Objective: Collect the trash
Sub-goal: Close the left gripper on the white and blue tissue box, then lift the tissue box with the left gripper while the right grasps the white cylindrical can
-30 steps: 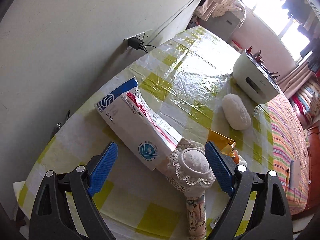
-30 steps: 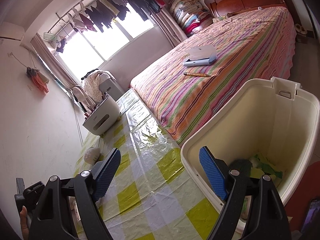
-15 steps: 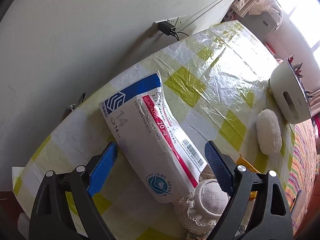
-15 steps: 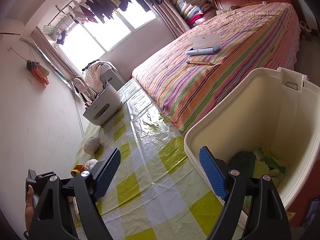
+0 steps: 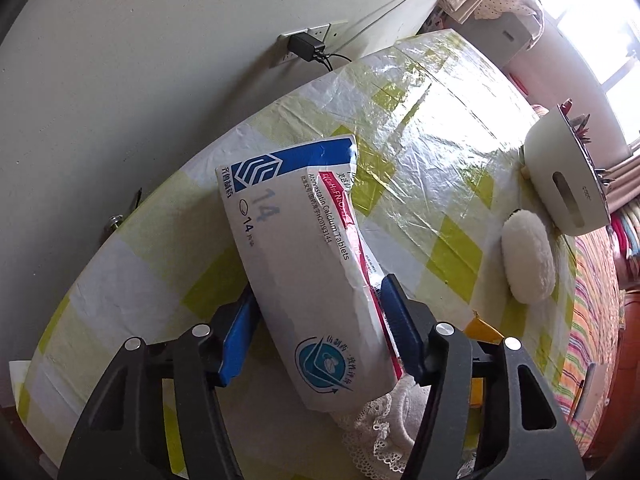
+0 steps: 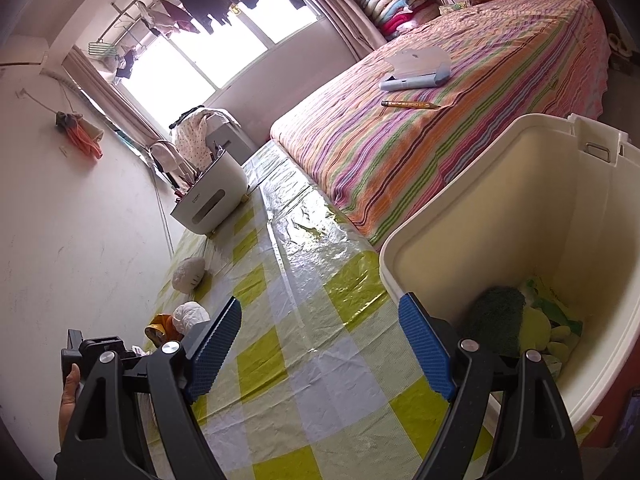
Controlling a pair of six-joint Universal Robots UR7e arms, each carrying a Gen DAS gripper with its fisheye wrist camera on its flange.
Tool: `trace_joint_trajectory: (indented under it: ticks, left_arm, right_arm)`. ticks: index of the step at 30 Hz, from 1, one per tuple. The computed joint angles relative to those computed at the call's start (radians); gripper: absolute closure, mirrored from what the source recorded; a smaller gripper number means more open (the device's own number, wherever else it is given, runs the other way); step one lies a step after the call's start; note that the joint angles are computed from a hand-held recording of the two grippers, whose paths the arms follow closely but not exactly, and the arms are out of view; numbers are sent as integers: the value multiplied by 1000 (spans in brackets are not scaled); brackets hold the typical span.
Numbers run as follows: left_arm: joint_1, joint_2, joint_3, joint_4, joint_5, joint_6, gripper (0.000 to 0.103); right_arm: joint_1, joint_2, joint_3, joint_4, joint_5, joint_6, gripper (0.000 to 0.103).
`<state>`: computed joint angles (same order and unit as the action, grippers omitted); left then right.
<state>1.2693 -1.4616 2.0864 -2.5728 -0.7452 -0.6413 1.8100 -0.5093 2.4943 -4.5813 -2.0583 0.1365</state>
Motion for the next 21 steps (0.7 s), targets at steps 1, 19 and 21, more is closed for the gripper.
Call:
trace_joint_trajectory:
  ticks: [1,19,21]
  left_arm:
    - [2,-3,1,-4,-12,15,49]
    - [-110,-45,133,-279,10,296,57]
    - [-112,-47,138,-290,-5,305,57]
  right_arm:
    - [8,4,-5,-2,-7,-8,24]
    - [132,-42,-140,476,225,-240,24]
    - [155,-49,-176,586,242,-276,24]
